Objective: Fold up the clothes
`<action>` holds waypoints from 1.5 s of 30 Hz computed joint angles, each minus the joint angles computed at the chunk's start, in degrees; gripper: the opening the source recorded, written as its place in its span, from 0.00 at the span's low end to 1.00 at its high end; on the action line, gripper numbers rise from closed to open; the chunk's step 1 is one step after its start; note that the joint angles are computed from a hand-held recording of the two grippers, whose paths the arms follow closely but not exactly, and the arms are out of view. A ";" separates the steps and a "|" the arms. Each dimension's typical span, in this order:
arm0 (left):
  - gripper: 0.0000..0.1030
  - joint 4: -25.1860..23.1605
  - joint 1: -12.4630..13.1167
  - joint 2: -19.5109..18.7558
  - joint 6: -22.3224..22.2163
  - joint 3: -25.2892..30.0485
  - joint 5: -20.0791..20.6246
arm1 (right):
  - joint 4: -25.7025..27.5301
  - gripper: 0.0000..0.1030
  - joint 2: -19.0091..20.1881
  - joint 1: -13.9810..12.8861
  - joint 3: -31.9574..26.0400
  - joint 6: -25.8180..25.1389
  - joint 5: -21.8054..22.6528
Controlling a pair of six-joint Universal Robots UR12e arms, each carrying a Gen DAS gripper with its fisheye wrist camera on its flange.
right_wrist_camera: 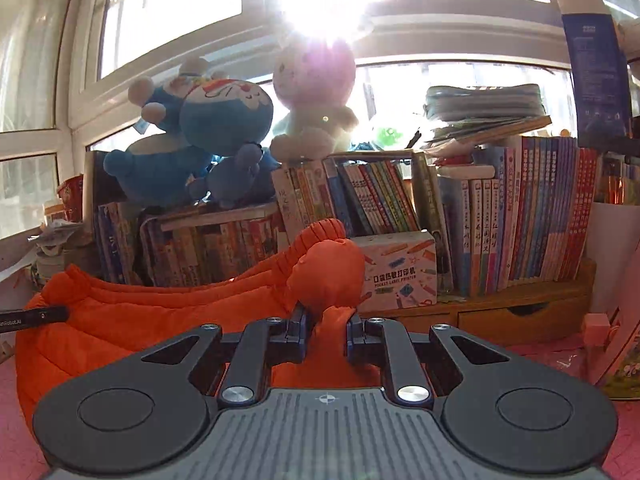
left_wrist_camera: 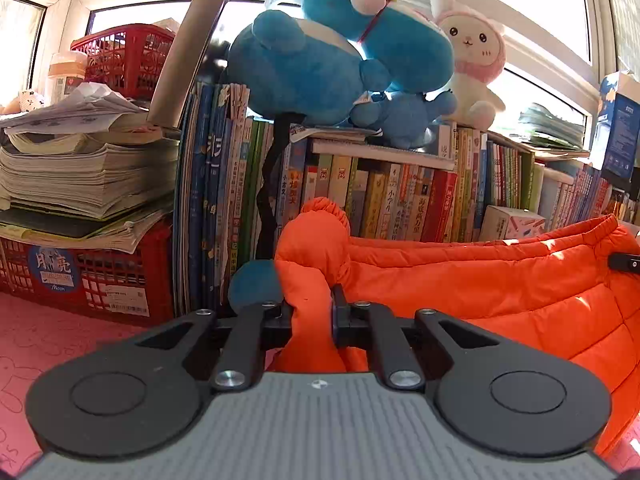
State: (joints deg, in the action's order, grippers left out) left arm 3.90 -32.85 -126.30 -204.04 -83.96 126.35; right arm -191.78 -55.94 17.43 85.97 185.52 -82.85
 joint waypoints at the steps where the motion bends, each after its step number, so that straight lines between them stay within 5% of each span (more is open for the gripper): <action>1: 0.12 -1.76 0.14 -0.28 -0.84 0.16 0.11 | 2.09 0.18 1.17 0.15 -1.60 -0.28 -0.60; 14: 0.27 -12.74 0.46 -0.70 -2.76 -1.78 1.60 | 15.68 0.24 4.49 0.04 -3.32 -1.54 -5.15; 17: 0.39 -14.12 0.18 -0.53 -3.58 -2.01 4.42 | 15.81 0.24 4.94 0.75 -2.90 -3.34 -10.88; 20: 0.47 -15.33 -1.54 -1.05 -3.06 -0.58 12.83 | 13.59 0.25 5.91 2.70 -2.73 -9.17 -22.77; 22: 0.45 -16.00 -2.84 -1.65 -2.31 0.77 19.30 | 6.58 0.45 6.61 3.92 -1.83 -14.72 -29.24; 24: 0.46 -12.83 -4.22 -2.85 1.35 2.73 23.38 | -2.27 0.54 6.92 4.61 -0.72 -18.67 -31.23; 26: 0.50 -7.46 -5.60 -4.57 7.01 5.51 25.53 | -8.98 0.59 6.56 5.10 -0.08 -18.90 -29.89; 28: 0.55 -8.32 -6.70 -6.32 7.63 9.00 25.91 | -12.97 0.68 5.56 5.29 0.88 -14.42 -24.43; 30: 0.56 -10.96 -7.41 -7.87 5.49 11.72 25.39 | -13.93 0.78 4.49 5.24 1.74 -7.42 -16.69; 33: 0.56 -21.10 -7.55 -8.72 -4.50 14.09 23.37 | -12.88 0.82 4.07 5.83 2.02 0.87 -8.94; 37: 0.56 -30.91 -7.30 -8.71 -16.38 14.22 21.50 | -9.54 0.83 4.95 7.35 1.37 3.87 -8.32; 45: 0.59 -32.27 -7.16 -9.70 -14.41 13.98 21.20 | -7.65 0.85 7.06 9.78 0.73 -5.67 -14.57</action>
